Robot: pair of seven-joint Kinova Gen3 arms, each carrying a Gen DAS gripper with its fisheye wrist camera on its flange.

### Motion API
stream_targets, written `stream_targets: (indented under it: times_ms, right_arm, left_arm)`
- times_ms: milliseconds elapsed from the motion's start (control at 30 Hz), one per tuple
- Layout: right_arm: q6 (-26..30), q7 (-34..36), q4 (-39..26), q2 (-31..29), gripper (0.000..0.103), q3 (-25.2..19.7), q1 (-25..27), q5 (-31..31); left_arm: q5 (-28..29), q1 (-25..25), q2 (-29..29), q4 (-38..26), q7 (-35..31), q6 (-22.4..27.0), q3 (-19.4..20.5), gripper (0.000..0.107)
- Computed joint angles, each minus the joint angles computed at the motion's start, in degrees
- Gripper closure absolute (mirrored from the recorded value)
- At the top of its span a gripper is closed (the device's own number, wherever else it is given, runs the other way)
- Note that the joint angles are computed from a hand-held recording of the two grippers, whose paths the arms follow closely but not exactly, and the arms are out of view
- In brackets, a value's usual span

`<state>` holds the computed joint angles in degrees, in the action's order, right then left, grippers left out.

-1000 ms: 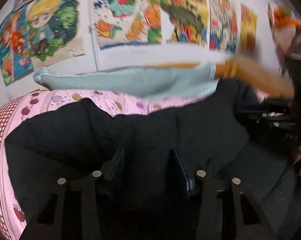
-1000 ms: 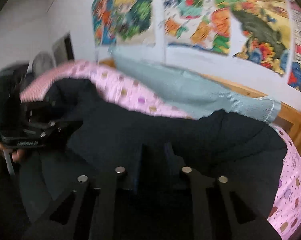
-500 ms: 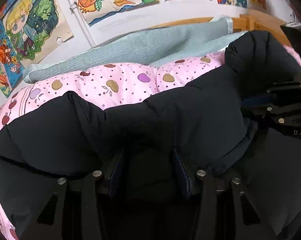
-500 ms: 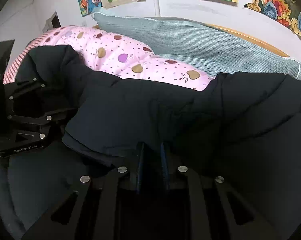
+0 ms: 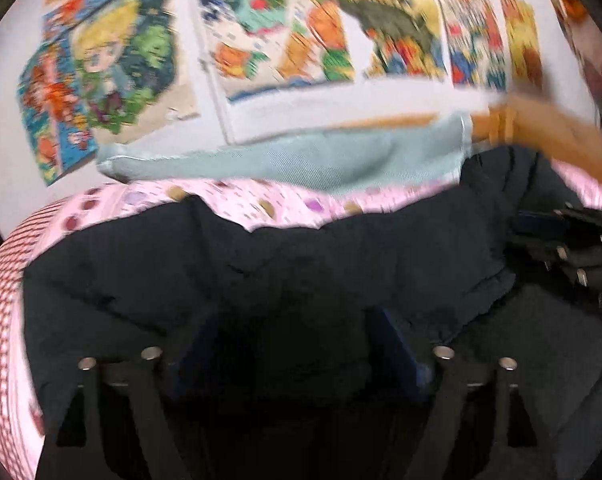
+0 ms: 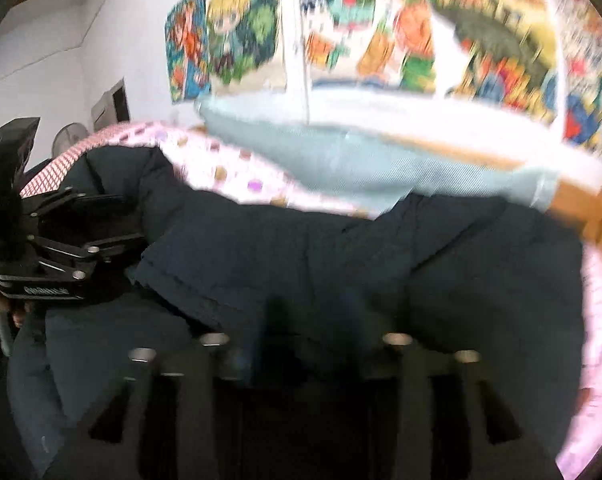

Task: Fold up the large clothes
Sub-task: 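Release the folded jacket and pull both grippers back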

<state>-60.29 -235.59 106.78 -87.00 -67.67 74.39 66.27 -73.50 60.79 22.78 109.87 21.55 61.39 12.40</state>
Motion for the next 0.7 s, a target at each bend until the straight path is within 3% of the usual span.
stream_targets:
  times_ms: [100, 233, 433, 567, 700]
  right_arm:
    - [-0.41, -2.47, 1.64, -2.1, 0.045, 3.82, -1.24, 1.63]
    - [-3.05, -4.73, 2.75, -2.95, 0.042, 7.54, -1.52, 4.68]
    - [-5.75, -9.42, 3.16, -4.34, 0.024, 12.77, -2.78, 8.87]
    - [-6.25, -13.1, 2.89, -5.9, 0.004, 16.78, -3.75, 13.31]
    - [-8.44, -14.97, 3.17, -5.54, 0.003, 19.94, -4.48, 15.56]
  left_arm:
    - [-0.51, 0.86, -1.54, 0.94, 4.64, 1.76, 0.05, 0.02]
    - [1.24, 0.62, -1.82, -0.76, 3.62, 3.49, 1.16, 0.016]
    - [0.54, 4.84, -2.07, -1.65, 6.83, 8.57, 2.32, 0.011]
    - [0.53, 7.08, -3.02, -1.89, 10.23, 12.15, 3.49, 0.004]
    - [1.98, 8.58, -3.63, -3.15, 10.46, 15.47, 4.85, 0.004]
